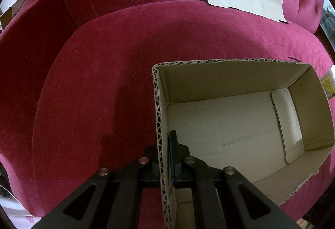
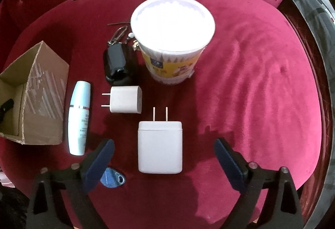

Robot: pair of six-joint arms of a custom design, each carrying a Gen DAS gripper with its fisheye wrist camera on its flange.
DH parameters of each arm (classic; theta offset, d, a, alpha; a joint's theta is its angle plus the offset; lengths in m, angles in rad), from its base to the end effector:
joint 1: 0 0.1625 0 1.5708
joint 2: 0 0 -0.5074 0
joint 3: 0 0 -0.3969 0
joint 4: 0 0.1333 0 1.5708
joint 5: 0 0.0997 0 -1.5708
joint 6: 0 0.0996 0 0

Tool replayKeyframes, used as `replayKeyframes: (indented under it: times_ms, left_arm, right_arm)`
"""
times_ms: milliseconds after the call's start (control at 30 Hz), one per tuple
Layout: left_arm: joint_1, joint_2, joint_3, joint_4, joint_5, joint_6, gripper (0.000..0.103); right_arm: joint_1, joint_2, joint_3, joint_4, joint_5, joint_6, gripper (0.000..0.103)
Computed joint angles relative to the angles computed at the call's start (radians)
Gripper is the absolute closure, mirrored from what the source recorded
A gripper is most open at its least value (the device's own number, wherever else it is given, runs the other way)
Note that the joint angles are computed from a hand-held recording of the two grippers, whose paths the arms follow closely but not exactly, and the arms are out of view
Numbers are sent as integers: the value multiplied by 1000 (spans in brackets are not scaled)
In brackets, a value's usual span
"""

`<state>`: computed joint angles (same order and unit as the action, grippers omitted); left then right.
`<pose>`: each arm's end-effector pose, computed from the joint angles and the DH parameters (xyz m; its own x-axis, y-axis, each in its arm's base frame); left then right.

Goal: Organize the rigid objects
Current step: 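Lower the right tool onto the large white charger and close it, then carry the large white charger with the right tool over the box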

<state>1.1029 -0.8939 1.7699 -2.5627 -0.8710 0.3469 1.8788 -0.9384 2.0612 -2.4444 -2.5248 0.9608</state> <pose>-0.1304 -0.6958 0.1890 -0.5214 0.5634 -0.6409 0.6648 0.7390 0.1087 0.2176 -0.5124 0.1336 -0.5216 0.5467 0.6550 0.2335 0.8299 -0.5067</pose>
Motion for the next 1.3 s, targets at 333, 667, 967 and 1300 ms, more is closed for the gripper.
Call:
replayKeyframes:
  times_ms: [333,667,967,1300]
  left_arm:
    - [0,1,-1,-1,0,-1,98]
    - [-1,1,6,-12,4,-2,98]
    - [-2,1,7,-13,4,-4,98]
    - [0,-1,8,-16,2,-6,98]
  right_arm:
    - [-36,29,14,-88,37,-39,57]
    - [-30,15,23,-90,45,-38,57]
    - [-12,-10,23,-39,18,6,57]
    - [38,-37,-13,60,-7,58,57]
